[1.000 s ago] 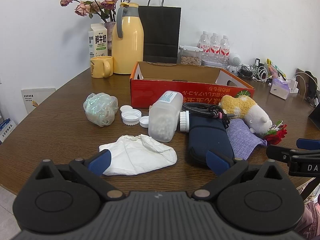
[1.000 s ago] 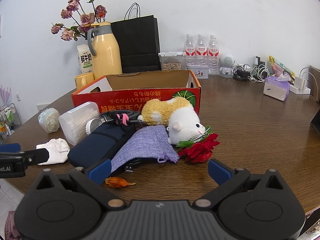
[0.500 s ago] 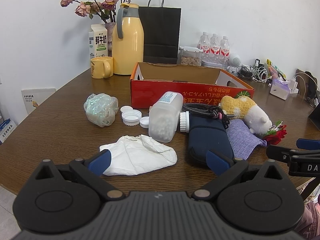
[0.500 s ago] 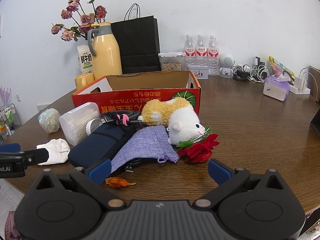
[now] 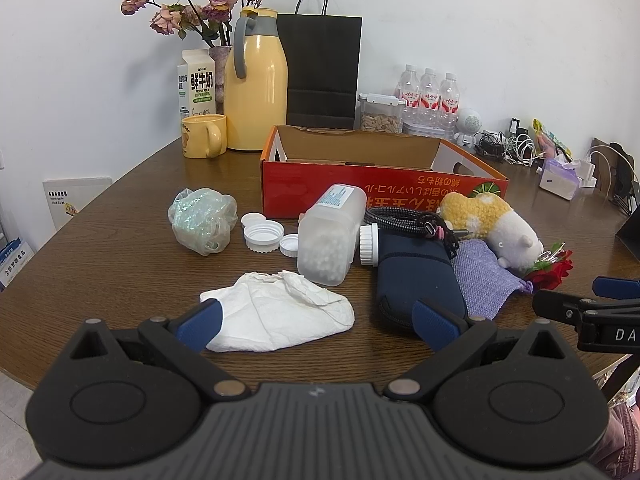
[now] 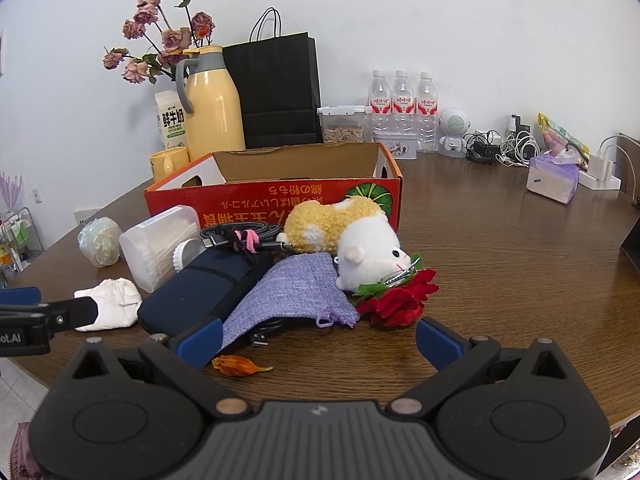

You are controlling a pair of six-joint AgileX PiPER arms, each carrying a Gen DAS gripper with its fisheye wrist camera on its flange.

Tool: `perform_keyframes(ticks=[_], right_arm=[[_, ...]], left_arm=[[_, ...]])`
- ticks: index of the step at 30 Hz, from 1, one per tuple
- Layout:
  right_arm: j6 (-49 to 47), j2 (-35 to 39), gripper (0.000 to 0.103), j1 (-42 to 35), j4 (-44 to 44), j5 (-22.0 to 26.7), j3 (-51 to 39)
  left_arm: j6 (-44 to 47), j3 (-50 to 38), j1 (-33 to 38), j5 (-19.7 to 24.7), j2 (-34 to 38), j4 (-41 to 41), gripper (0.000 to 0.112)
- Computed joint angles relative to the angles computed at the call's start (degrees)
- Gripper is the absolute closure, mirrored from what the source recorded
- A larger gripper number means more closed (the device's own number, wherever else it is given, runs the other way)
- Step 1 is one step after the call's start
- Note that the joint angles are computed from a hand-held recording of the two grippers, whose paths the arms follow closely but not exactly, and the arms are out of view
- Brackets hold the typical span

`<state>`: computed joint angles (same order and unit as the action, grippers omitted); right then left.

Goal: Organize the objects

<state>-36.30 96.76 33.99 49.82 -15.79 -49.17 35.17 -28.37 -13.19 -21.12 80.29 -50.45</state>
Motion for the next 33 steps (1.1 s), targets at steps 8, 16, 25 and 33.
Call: perform_keyframes(ticks=[8,16,25,33], right_arm=[[0.81,0.53,0.0,0.07,-0.73,-0.25,-0.22],[0.97,0.67,0.0,-0.01,-0.81,-0.01,-0.25],[2.26,1.58,0.0,-0.53,-3.09,1.29,-1.05],[9.16,5.05,0.015,0.0,-13.22,5.09,-3.61]], left_arm=[[-0.04,-0.05,-0.11,-0.14,0.11,-0.02,0.009],[2.19,-0.3,0.64,1.38,-0.83,-1.94,0.009],[-0.17,-1.41,2.62,1.74,2.0,0.06,0.009],[-1.72,-2.39,5.25,1.9,4.86,1.4,0.009]])
